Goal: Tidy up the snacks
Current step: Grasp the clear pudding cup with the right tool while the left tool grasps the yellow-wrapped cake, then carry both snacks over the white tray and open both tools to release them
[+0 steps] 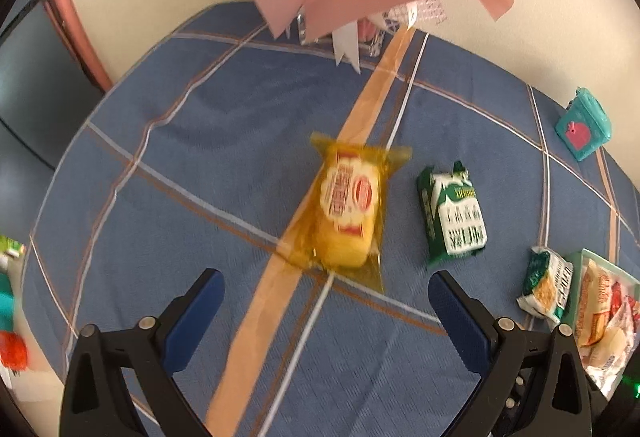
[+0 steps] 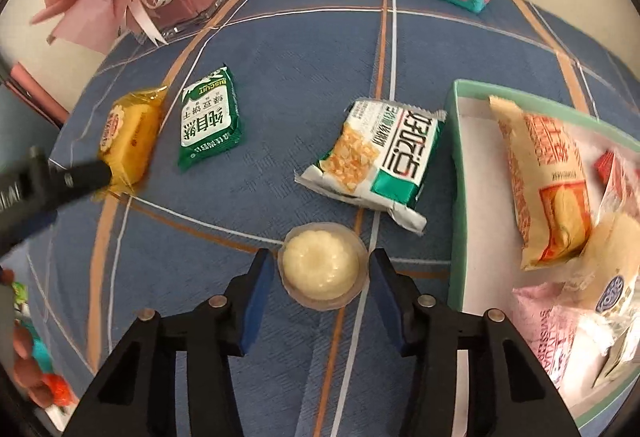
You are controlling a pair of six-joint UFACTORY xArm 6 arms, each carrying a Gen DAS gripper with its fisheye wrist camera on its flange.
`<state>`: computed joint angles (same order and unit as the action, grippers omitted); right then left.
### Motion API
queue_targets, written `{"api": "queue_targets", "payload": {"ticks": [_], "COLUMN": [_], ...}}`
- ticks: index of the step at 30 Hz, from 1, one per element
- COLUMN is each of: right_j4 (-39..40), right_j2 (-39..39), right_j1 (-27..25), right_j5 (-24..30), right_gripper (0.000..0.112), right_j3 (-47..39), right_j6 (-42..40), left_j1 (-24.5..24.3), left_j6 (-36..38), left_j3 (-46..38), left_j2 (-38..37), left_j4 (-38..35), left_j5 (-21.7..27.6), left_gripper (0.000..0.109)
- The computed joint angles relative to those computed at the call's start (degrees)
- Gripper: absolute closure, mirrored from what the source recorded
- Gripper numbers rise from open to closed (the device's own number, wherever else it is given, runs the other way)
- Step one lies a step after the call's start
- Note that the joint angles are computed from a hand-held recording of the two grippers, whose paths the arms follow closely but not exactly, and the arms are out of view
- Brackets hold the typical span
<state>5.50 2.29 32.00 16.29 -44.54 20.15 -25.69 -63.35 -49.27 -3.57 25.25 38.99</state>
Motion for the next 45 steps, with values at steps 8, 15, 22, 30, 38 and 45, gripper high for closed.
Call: {"api": "queue_targets", "payload": {"ticks": [8,15,22,30,38,45], "right_j4": [-17.6,-18.5,-15.6,-10.5,-2.8,2.6], "right_j2": [2.5,4.6,2.0,-0.2,-5.5,-12.0], "right_j1": [0.3,0.2,-0.7,-0.6,-0.4,0.0], "right_j5": [3.5,2.3,1.2,0.9,-0.3,-0.7], "right_gripper": [0.063,0.064,0.069,0.069,0.069,0.069], "right_j3": [-3.8,-5.3,-2.3,0.0,4.0,7.8], "right_j6": [11.7,12.3,9.8,6.3,-0.1,-4.3], "left_j1": [2.5,4.2,2.5,-0.6,-4.1,-7.9], "left_j6": [4.0,5.4,3.5,-2.3,-9.7,-18.6], "left_j3": [-3.3,-4.6,-4.2,-1.3,0.5,2.7], "left_j2": [5.0,8.2,8.3,5.5,1.4,-5.0], "left_j4": [-0.8,-1.8,-0.1,-1.5,-0.1,4.4], "left_j5": [-1.3,-4.0,-3.3,-4.3,-2.0,1.5], "left_gripper": [0.008,0.03,0.067,0.067,0.067,0.067]}}
